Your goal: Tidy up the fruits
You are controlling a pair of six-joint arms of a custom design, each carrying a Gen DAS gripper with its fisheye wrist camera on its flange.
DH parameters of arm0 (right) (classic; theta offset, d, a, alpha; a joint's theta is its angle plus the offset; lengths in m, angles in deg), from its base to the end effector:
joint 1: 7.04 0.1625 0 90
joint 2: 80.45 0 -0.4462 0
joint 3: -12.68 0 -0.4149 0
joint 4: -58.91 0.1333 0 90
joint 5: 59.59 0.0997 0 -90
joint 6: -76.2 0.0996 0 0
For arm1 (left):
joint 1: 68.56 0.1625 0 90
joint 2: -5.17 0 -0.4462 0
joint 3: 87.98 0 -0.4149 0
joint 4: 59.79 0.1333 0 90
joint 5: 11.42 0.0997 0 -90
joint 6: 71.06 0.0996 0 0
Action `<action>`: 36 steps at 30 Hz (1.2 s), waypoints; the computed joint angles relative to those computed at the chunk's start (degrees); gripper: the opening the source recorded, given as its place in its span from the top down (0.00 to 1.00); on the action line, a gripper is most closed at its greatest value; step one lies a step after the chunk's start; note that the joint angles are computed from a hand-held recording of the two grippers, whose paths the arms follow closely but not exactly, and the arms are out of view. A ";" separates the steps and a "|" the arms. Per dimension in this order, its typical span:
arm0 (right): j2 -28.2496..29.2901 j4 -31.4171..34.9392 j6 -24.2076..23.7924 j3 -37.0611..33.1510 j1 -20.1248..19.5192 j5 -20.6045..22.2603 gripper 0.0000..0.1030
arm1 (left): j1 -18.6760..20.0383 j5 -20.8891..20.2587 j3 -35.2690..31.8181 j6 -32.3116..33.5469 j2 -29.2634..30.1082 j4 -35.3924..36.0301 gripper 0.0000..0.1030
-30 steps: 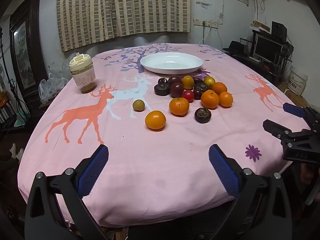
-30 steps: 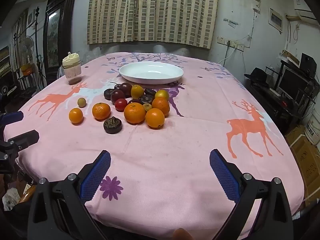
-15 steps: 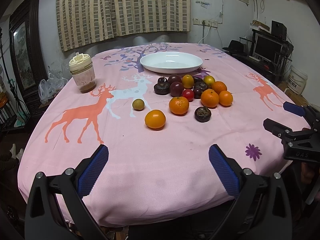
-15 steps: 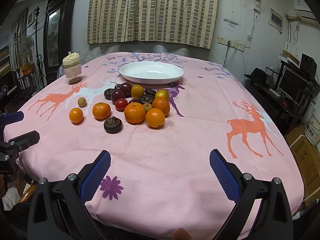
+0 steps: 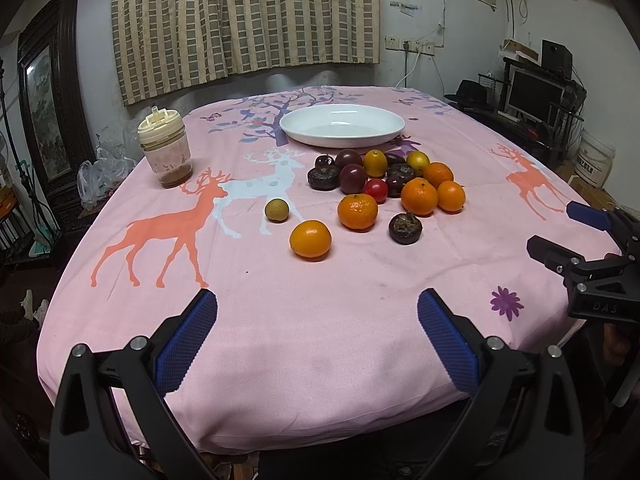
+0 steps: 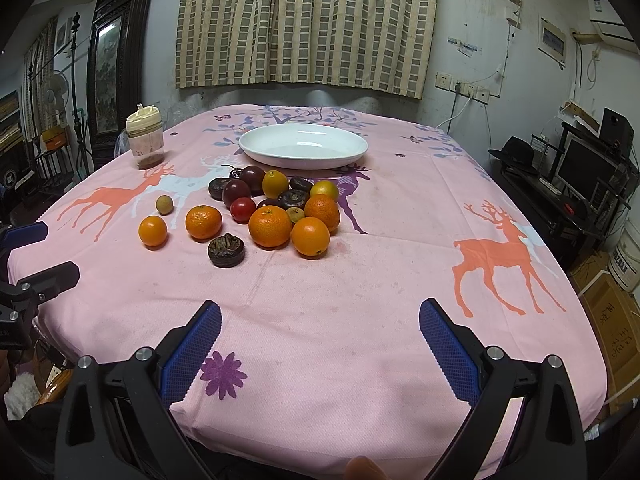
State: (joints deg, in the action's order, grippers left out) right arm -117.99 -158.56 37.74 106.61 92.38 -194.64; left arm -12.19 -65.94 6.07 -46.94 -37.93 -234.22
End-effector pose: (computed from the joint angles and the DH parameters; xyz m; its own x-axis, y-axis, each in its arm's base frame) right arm 0.1736 -0.6629 0.1603 -0.5985 0.2277 0.7681 -0.5432 0.5893 -0.5980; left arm -0.2369 -0.7012 0.1325 -0.5919 0.4521 -0.6673 0.7711 0.5585 -0.3056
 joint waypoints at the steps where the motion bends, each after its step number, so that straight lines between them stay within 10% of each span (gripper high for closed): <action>1: -0.01 0.01 0.04 0.01 0.01 -0.02 0.04 | -0.05 0.07 -0.01 -0.10 -0.02 0.09 0.05; 36: 0.05 -0.09 -0.74 -0.02 0.27 -0.06 0.04 | 0.10 0.00 0.55 0.19 -0.17 -0.34 0.05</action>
